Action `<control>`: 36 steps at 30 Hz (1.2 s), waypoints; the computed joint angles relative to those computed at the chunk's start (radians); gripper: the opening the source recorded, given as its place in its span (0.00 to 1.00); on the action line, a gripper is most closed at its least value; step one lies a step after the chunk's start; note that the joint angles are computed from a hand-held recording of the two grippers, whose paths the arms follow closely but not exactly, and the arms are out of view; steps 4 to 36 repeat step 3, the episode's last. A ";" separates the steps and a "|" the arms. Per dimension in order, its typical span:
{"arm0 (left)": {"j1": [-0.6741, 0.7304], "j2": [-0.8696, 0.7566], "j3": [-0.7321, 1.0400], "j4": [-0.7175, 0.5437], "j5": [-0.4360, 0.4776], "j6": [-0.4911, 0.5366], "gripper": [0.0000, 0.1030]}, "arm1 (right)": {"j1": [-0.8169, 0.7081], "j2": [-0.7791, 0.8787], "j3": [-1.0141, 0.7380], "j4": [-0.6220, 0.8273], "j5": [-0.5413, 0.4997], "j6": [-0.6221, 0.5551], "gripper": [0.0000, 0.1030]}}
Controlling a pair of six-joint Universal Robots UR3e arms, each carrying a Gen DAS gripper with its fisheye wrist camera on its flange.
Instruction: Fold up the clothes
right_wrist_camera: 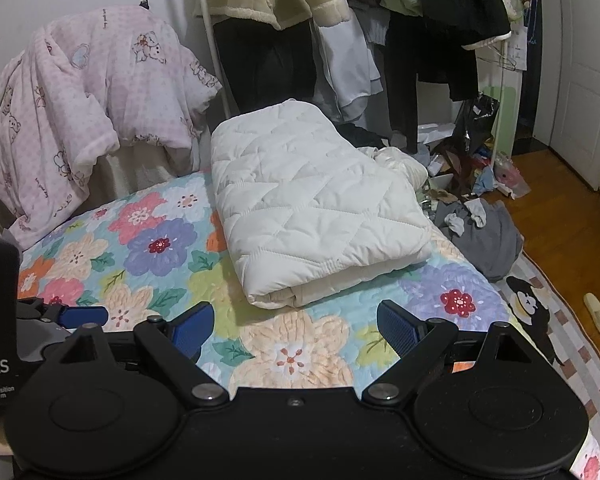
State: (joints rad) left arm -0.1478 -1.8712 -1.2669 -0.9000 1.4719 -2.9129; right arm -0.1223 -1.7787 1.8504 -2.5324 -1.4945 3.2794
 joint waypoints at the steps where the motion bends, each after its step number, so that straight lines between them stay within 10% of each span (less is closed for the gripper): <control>1: -0.001 0.002 -0.001 0.002 0.007 -0.015 1.00 | -0.002 -0.001 0.002 0.001 0.002 0.000 0.89; 36: -0.004 0.004 -0.001 0.007 0.023 -0.025 1.00 | -0.002 -0.001 0.004 0.007 0.001 0.000 0.89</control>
